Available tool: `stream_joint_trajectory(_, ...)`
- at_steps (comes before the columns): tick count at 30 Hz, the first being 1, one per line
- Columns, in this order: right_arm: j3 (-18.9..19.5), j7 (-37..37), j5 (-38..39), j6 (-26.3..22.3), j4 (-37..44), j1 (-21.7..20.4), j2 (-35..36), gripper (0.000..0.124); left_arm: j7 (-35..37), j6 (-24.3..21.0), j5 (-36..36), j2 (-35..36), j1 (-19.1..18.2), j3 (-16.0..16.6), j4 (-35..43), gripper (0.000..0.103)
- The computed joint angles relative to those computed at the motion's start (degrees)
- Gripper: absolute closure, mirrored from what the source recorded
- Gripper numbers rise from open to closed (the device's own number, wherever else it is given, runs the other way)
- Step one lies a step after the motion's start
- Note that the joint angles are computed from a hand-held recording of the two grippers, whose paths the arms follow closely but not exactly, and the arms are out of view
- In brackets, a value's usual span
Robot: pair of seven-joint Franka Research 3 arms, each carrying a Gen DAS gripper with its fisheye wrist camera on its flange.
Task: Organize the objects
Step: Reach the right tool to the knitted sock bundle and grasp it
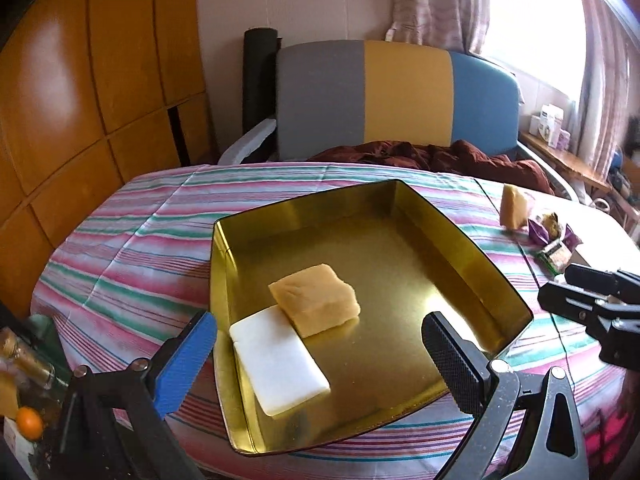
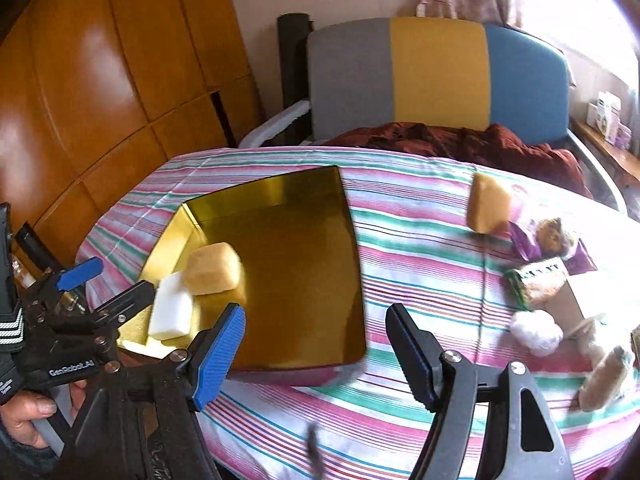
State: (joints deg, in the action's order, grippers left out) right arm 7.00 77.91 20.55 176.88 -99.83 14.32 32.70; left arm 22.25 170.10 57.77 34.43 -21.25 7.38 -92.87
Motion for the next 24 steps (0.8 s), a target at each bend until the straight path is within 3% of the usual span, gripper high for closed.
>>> stream_joint_trajectory(10, -7.02, 7.76, -0.05, -0.1, -4.45, 1.81, -2.56, 0.05, 10.06, 1.57, -8.32, 1.67, 3.0, -4.77, 0.68, 0.0)
stream_joint_trajectory(14, -10.76, 12.19, -1.75, 0.36, -6.54, 2.97, -3.85, 0.05, 12.4, 2.78, -10.86, 1.85, 1.93, -3.8, 0.53, 0.0)
stream_joint_trajectory(24, -29.11, 30.02, -10.42, -1.39, -12.05, 11.62, -6.98, 0.05, 26.48, 5.47, -19.86, 3.05, 4.8, -9.33, 0.71, 0.0)
